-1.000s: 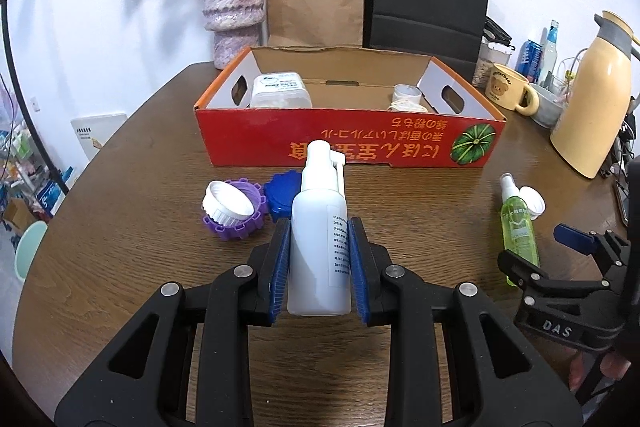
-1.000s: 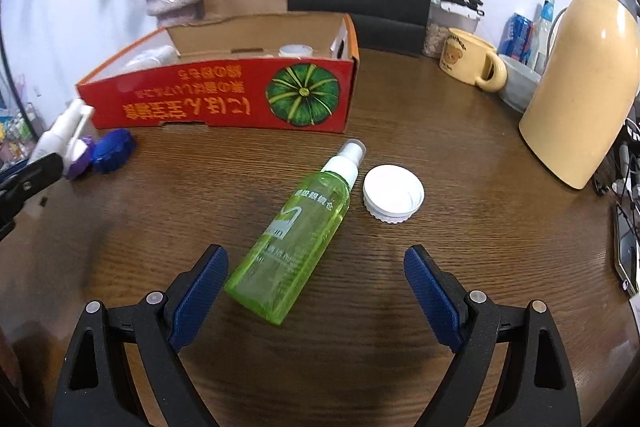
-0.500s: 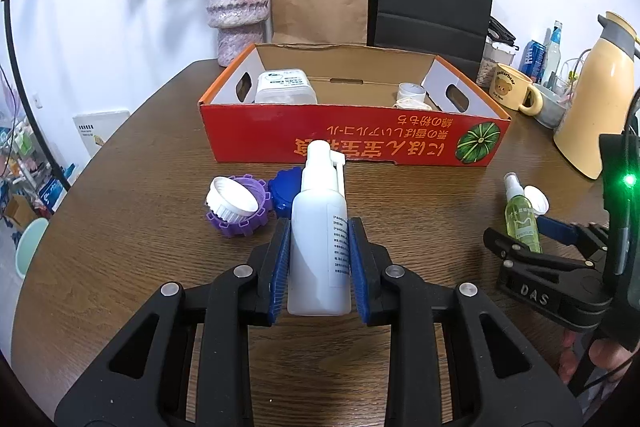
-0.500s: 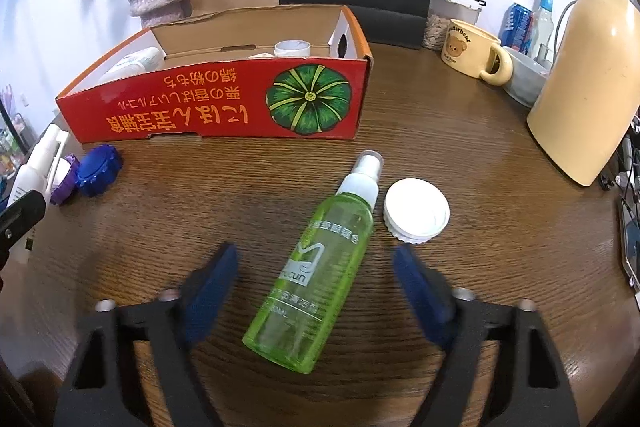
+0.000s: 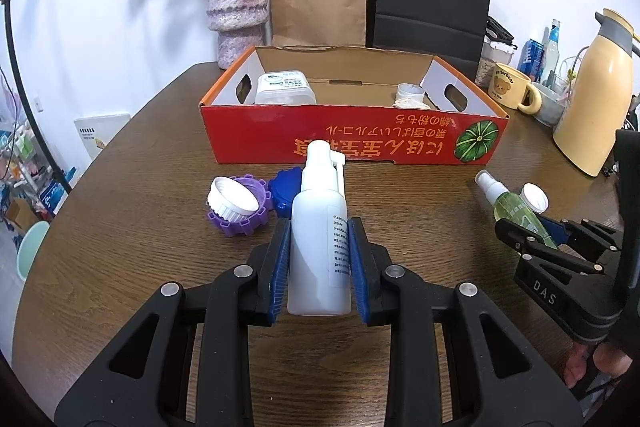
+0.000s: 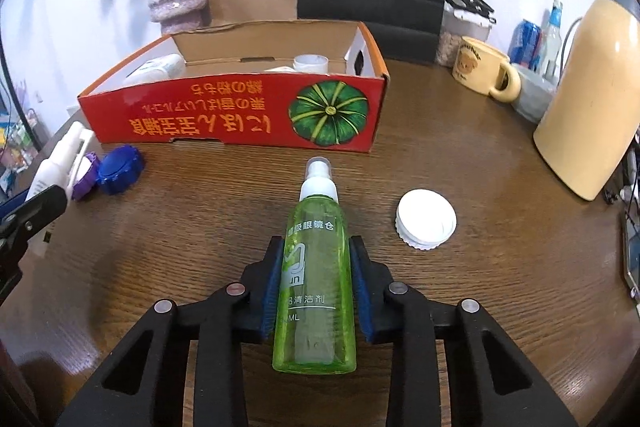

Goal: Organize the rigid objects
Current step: 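Grasp the white spray bottle with the left gripper while the right gripper grasps the green spray bottle, then carry the white spray bottle with the left gripper while the right gripper carries the green bottle over the box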

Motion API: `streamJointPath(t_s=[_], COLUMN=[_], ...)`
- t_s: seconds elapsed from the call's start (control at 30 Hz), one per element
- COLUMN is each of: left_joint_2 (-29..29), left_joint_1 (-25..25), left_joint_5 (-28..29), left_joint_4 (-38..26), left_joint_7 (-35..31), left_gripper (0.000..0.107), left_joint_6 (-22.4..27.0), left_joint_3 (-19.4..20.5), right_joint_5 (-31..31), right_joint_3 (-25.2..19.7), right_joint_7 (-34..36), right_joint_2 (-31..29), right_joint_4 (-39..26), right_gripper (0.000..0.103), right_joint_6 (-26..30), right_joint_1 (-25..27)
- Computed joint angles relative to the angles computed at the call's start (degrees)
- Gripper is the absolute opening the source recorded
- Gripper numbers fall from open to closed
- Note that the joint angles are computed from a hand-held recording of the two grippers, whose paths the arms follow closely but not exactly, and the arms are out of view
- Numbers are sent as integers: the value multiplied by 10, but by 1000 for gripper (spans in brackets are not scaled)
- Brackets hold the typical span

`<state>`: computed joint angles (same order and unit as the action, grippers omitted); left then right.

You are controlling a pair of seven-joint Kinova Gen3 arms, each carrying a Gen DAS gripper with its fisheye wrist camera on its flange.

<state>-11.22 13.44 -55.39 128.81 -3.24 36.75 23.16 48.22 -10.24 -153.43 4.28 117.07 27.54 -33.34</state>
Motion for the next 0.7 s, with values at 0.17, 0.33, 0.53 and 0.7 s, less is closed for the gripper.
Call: streamJointPath(t_s=[0.17,0.33,0.53,0.7], left_joint_2=[-1,-2,-11,-17], left_joint_1=[0,-2,-10,-18], left_joint_5=[-1,3,9,14], left_joint_4=[1,1,1,-3], left_joint_7=[2,1,-7,-16], left_gripper=[24,24,24,24], left_joint_6=[-1,-3,-8,-4], left_joint_3=[0,-2,0,7], right_joint_5=[43,81,85,81], right_joint_3=[-8,-21,-34,-42], right_joint_7=[-32,-65,-65,-59], right_joint_2=[-11,-26,-39,-47], right_joint_4=[13,27,32,29], right_gripper=[34,34,35,35], right_joint_6=[-6,-19,-39,-47], right_joint_1=[-9,-11,0,8])
